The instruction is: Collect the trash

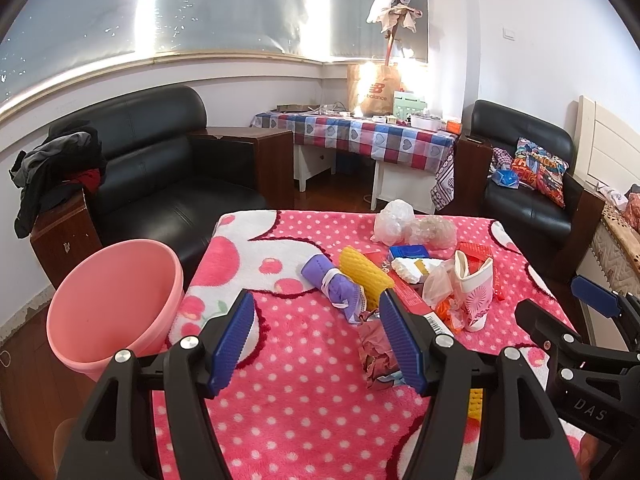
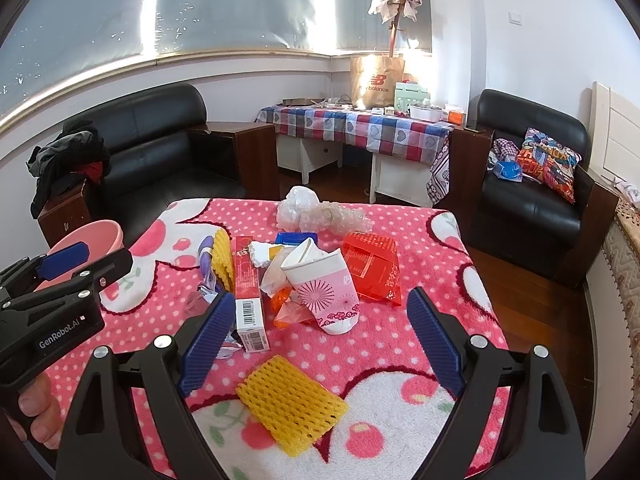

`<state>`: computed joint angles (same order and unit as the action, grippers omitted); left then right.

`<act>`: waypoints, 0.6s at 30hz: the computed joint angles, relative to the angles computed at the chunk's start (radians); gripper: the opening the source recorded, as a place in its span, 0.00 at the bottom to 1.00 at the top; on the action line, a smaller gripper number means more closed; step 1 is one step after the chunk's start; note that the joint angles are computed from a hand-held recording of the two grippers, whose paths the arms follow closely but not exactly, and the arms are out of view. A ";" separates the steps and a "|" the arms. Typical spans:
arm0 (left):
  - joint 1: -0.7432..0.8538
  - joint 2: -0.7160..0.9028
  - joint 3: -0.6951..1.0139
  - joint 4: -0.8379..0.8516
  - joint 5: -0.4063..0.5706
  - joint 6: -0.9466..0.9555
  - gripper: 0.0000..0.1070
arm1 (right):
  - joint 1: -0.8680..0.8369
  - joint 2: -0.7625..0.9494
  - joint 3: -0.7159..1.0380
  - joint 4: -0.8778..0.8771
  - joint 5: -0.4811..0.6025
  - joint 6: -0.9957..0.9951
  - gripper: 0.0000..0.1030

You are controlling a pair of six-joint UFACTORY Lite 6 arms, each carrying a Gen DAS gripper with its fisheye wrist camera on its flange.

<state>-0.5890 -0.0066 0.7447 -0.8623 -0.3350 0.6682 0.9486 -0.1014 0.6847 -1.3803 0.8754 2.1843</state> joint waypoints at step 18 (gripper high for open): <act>0.000 0.000 -0.001 0.010 -0.001 -0.011 0.60 | 0.013 -0.028 0.001 0.019 0.022 -0.029 0.85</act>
<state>-0.5891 -0.0068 0.7441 -0.8526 -0.3362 0.6576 0.9618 -0.1297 0.6853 -1.3610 0.8977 2.1548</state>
